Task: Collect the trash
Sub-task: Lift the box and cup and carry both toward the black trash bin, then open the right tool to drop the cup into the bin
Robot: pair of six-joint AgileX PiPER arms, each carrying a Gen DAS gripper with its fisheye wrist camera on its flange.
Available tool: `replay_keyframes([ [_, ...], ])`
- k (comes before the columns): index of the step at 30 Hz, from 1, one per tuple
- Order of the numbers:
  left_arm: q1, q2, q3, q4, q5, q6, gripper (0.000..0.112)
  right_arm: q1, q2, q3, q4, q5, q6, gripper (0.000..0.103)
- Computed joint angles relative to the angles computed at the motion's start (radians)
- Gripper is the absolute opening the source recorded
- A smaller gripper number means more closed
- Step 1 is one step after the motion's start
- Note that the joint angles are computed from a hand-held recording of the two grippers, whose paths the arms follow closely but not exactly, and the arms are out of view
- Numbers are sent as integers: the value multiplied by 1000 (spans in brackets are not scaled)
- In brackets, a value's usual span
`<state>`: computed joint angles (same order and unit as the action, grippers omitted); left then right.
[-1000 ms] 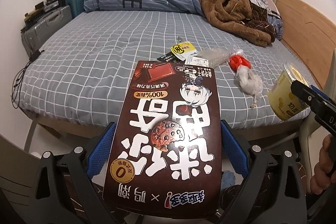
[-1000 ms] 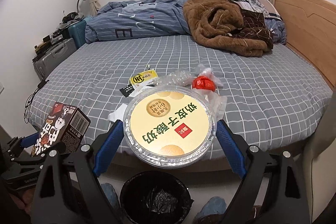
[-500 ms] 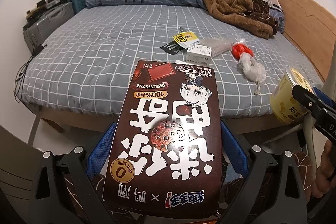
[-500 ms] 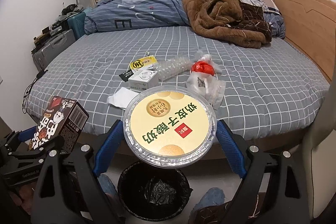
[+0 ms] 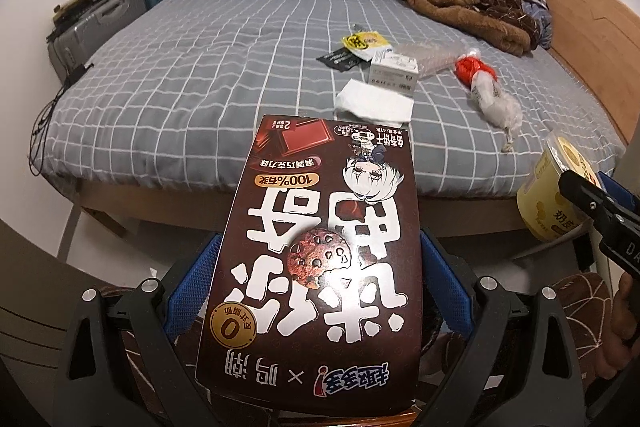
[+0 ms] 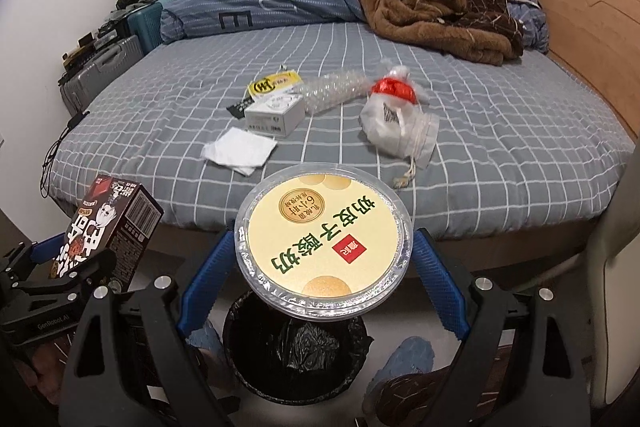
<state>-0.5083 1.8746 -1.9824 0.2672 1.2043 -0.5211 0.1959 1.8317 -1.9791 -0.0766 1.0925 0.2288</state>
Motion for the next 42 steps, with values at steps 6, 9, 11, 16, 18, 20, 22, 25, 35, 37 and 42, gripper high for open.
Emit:
replay_keyframes([
  [6, 3, 4, 56, -13, -44, -8, 92, 8, 6, 72, -1, -38, 9, 85],
  [9, 2, 9, 89, -19, -72, -11, 92, 14, 15, 101, 2, -54, 4, 85],
  [11, 3, 20, 99, -22, -81, -12, 92, 22, 21, 123, -3, -67, 2, 85],
  [16, 17, 46, 132, -52, -113, -7, 92, 28, 52, 145, 0, -83, 4, 85],
  [18, 20, 58, 141, -53, -125, -6, 92, 24, 63, 153, 11, -87, 2, 85],
  [20, 25, 62, 163, -57, -148, -7, 92, 22, 74, 162, 16, -96, 1, 85],
  [22, 34, 66, 186, -75, -168, -4, 92, 21, 88, 175, 23, -107, -2, 85],
  [25, 42, 79, 216, -79, -195, -4, 92, 15, 100, 211, 61, -150, -31, 85],
  [35, 59, 159, 245, -77, -244, -8, 92, 23, 157, 233, 83, -176, -42, 85],
  [37, 61, 174, 251, -76, -259, -6, 92, 23, 172, 232, 90, -175, -44, 85],
  [42, 56, 219, 236, -78, -264, -1, 92, 15, 222, 232, 135, -182, -74, 85],
])
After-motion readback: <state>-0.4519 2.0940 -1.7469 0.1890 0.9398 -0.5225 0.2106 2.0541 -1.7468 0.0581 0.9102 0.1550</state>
